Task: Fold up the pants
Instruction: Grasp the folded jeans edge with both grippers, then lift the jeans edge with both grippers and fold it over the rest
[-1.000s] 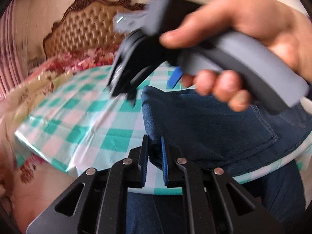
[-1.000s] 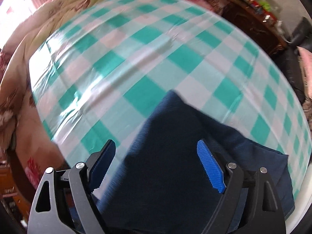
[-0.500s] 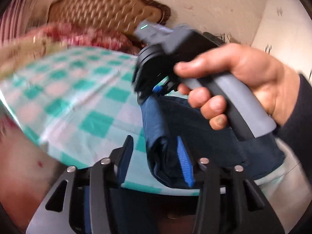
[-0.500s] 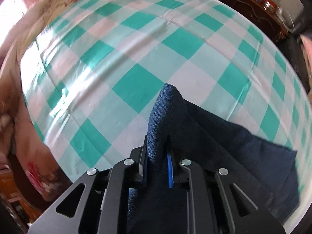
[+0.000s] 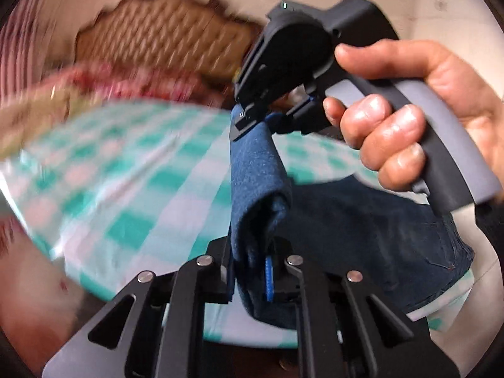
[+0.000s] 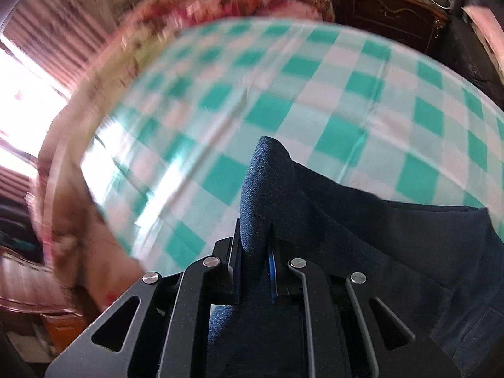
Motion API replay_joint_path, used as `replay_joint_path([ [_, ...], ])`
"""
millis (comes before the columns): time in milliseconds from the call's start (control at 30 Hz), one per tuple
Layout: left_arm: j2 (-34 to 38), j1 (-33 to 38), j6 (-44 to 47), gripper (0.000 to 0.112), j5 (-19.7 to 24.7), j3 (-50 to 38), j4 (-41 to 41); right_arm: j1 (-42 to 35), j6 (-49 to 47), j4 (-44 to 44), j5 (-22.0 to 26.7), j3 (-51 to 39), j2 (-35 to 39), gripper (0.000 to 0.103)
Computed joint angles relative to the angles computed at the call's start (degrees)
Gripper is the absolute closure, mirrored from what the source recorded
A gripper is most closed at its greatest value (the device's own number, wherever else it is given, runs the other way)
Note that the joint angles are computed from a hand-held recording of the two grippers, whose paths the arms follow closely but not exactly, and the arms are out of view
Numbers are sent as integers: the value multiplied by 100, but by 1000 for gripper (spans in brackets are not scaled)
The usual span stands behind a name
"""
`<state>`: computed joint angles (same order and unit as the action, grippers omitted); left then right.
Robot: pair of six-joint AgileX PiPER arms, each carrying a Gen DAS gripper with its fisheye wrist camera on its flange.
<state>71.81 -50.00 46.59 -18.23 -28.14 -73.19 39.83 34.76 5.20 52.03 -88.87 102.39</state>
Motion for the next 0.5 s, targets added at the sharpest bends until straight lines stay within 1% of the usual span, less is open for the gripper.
replay_joint_path([
  [33,-55,-397,573,99,-354,-167,-487,-155,-137,119,-137,365,-449,90],
  [67,-48,-764,1029,99,-702,-346,-865,-271,-246,208,-210,580,-723,90],
  [100,-5,-1095,1342,99,-984,-529,-1085,-458,-343,308,-325,960,-1196,90],
  [167,257,-1844,1858,99,-1622,-986,-1319,-893,-672,646,-435,1571,-1947,90],
  [233,761,-2487,2138,99,-2100,-1472,-1254,-1640,-1296,1220,-435,2340,-2835,90],
  [267,999,-2688,2266,99,-2216,-1697,-1234,-1929,-1571,1426,-400,2564,-3064,90],
  [300,1242,-2910,2396,99,-2316,-1917,-1259,-2430,-2025,1722,-291,2927,-3433,90],
  [333,1606,-3120,2572,99,-2323,-2255,-1303,-3003,-2591,2090,-149,3281,-3760,90],
  [367,1832,-3226,2670,99,-2313,-2452,-1336,-3576,-3164,2557,133,3495,-3939,90],
  [400,2110,-3344,2819,99,-2306,-2695,-1397,-4149,-3626,2803,197,3872,-4205,90],
  [467,2752,-3551,3106,99,-2304,-3206,-1470,-5295,-4578,3314,561,4383,-4468,90],
  [500,3044,-3648,3283,99,-2344,-3440,-1514,-5868,-5029,3420,669,4662,-4520,90],
])
